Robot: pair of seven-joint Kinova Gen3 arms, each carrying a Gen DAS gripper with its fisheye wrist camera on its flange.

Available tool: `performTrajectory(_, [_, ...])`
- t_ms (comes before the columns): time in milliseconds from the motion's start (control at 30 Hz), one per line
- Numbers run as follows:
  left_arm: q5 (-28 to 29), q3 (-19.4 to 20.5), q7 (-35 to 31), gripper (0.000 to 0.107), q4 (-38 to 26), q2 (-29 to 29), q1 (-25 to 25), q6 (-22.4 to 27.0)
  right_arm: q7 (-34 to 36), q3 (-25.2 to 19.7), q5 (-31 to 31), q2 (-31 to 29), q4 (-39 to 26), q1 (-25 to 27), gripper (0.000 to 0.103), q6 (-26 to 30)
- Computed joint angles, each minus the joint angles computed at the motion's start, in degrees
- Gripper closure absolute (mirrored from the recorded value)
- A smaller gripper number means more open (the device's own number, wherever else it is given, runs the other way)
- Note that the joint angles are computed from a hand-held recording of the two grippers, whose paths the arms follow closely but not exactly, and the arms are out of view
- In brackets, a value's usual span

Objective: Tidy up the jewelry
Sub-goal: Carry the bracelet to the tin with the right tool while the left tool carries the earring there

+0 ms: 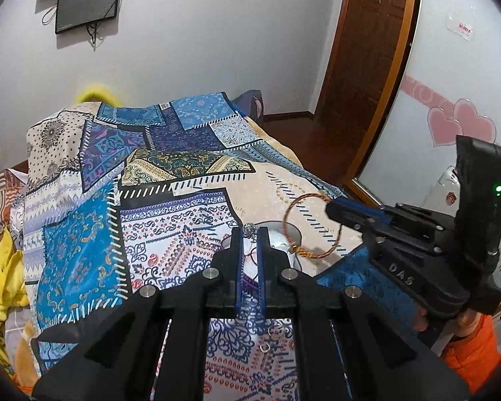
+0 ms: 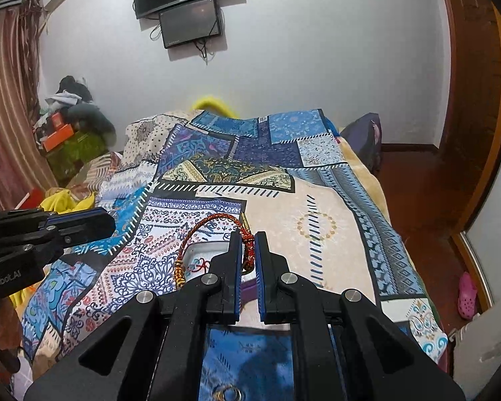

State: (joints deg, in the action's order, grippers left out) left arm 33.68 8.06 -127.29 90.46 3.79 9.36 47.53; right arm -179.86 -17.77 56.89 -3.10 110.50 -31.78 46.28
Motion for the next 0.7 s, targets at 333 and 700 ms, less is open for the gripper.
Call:
performTrajectory(333, [-0.94,1.43,2.65,0.101,-2.72,4.32,0.72,0.17,9.59,3.48,-6.8,3.28,-2.57,1.3,0.096,-4.49])
performTrajectory(700, [-5.22,3.07,6.1,0.101,-4.81,9.21,2.25,1.52,22.41,5.91,-17.56,4.56,-4.23,2.82,0.096,-6.95])
